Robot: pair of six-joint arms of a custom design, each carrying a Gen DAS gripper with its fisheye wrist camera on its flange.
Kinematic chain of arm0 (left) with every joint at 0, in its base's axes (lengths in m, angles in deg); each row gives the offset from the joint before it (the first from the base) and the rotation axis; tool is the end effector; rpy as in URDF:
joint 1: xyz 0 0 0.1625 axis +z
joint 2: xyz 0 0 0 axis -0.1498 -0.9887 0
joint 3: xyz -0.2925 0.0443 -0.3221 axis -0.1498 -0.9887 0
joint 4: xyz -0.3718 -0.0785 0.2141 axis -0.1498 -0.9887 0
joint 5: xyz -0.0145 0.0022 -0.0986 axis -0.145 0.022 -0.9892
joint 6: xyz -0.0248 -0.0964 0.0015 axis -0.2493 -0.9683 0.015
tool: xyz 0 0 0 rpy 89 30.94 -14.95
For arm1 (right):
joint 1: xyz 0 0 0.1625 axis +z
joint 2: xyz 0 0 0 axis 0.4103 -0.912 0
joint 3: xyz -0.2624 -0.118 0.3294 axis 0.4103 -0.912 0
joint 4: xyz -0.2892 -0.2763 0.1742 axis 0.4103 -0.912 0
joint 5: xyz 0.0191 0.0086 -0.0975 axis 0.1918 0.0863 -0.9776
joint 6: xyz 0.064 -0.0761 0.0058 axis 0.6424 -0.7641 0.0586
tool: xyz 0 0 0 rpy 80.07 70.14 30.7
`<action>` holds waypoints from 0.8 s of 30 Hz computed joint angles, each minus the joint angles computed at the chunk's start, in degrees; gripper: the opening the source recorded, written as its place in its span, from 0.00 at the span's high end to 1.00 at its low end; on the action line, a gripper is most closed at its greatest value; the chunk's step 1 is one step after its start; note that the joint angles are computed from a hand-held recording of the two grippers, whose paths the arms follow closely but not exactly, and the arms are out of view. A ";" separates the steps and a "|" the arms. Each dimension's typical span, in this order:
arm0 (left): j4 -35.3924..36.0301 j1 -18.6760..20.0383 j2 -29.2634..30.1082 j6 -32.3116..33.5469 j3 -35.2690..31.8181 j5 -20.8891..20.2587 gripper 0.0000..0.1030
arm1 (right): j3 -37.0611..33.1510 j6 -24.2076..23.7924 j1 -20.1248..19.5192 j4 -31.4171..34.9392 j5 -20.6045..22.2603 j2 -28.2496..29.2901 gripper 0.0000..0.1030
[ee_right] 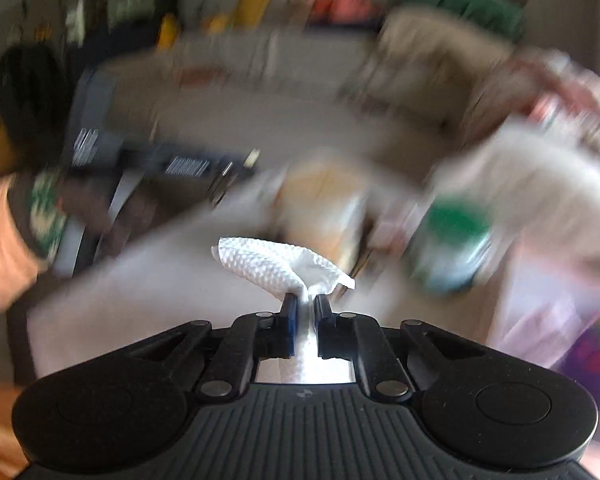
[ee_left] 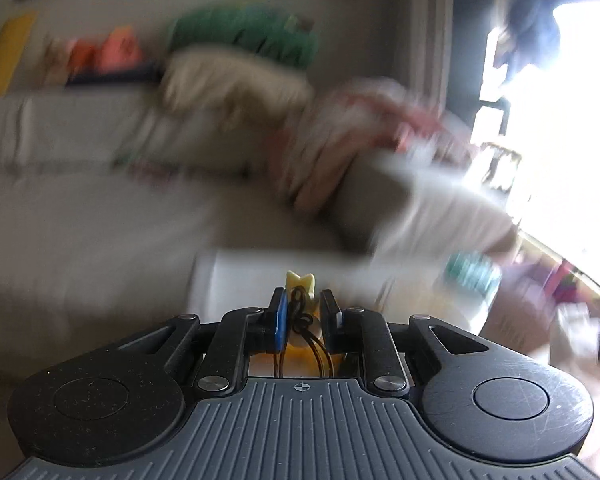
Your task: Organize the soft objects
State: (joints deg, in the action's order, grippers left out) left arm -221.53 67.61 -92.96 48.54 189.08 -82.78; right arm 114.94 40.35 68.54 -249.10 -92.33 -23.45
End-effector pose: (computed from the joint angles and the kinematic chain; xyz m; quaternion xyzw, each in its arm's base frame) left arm -0.1860 -0.6120 0.0971 0.4023 0.8303 -0.3752 0.0895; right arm 0.1223 -0.4261 0.2263 0.2616 -0.8369 0.3855 0.2874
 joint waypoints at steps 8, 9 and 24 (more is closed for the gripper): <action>12.30 -6.61 4.55 -9.15 -12.24 -19.11 0.80 | -2.41 2.88 -0.79 -2.32 -0.15 -14.72 0.91; 14.31 -6.95 6.40 -11.33 -13.90 -21.91 0.80 | -2.24 2.77 -0.95 -2.18 -1.80 -15.65 0.91; 24.90 -7.78 14.29 -20.67 -17.93 -22.61 0.79 | 0.43 19.15 -18.31 12.29 7.45 -18.98 0.91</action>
State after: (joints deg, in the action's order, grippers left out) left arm -196.63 59.83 -78.67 27.88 171.15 -105.39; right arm 115.37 59.51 50.23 -236.81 -84.88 -42.43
